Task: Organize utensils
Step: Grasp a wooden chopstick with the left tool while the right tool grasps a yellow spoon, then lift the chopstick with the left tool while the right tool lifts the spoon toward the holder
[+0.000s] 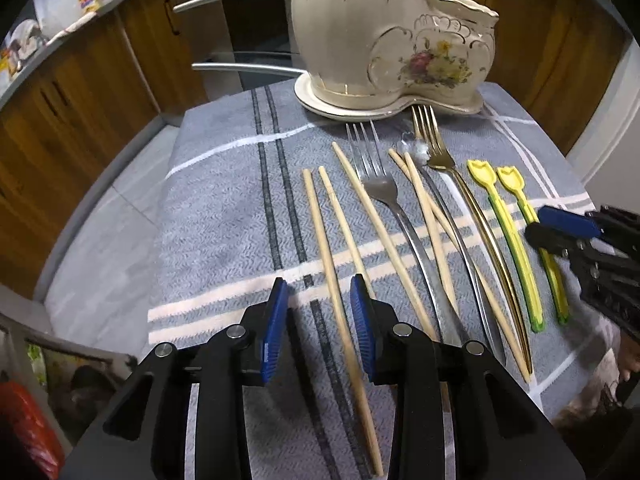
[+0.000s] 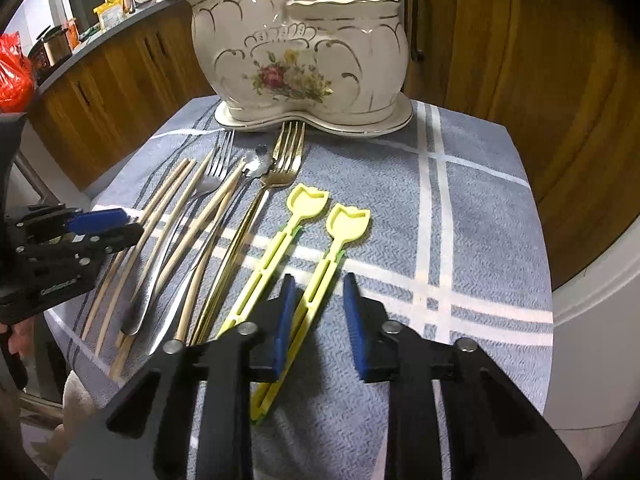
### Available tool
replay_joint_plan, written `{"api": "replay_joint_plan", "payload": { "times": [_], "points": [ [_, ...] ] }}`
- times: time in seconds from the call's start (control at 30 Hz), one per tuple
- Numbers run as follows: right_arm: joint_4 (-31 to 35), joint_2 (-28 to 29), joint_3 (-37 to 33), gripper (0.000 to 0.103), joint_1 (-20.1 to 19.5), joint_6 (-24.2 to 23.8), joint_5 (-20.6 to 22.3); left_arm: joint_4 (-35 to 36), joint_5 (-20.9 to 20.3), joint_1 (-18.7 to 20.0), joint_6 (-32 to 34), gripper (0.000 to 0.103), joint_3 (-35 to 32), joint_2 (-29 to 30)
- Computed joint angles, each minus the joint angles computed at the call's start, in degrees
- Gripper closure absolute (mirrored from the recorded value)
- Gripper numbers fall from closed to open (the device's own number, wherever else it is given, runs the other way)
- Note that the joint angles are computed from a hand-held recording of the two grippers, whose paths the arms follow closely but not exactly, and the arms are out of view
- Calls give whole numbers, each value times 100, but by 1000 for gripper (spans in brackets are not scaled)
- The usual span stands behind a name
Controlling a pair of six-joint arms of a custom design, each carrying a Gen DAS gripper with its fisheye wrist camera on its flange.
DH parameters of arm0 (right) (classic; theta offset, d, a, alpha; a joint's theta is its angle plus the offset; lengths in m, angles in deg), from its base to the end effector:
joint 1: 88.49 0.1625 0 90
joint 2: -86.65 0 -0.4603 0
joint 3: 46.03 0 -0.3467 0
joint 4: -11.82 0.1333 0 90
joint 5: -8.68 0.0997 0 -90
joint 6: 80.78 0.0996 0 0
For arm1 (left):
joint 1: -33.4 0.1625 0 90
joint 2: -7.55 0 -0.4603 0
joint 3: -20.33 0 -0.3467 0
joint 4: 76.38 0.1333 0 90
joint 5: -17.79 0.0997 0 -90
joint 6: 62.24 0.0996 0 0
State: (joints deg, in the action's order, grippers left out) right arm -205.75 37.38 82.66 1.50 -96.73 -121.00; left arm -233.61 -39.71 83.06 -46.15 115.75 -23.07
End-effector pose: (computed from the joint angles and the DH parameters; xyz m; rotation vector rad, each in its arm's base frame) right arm 0.0696 -0.4876 0.1936 -0.0465 -2.2419 0.8687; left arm -0.2764 -0.6140 0.0035 1.2093 2.2877 -0.2121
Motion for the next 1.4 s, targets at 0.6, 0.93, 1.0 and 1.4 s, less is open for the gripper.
{"api": "replay_joint_plan", "payload": {
  "times": [0.6, 0.93, 1.0, 1.4],
  "points": [
    [-220, -184, 294, 93, 7, -238, 329, -152, -205, 60, 371, 98, 47, -75],
    [-962, -590, 459, 93, -112, -389, 1199, -1301, -1134, 67, 690, 98, 285, -401],
    [-1070, -659, 364, 93, -86, -500, 1291, -1482, -1355, 48, 736, 98, 258, -412],
    [-879, -940, -716, 93, -163, -755, 2507, -1618, -2386, -129, 799, 98, -1171, 53]
  ]
}}
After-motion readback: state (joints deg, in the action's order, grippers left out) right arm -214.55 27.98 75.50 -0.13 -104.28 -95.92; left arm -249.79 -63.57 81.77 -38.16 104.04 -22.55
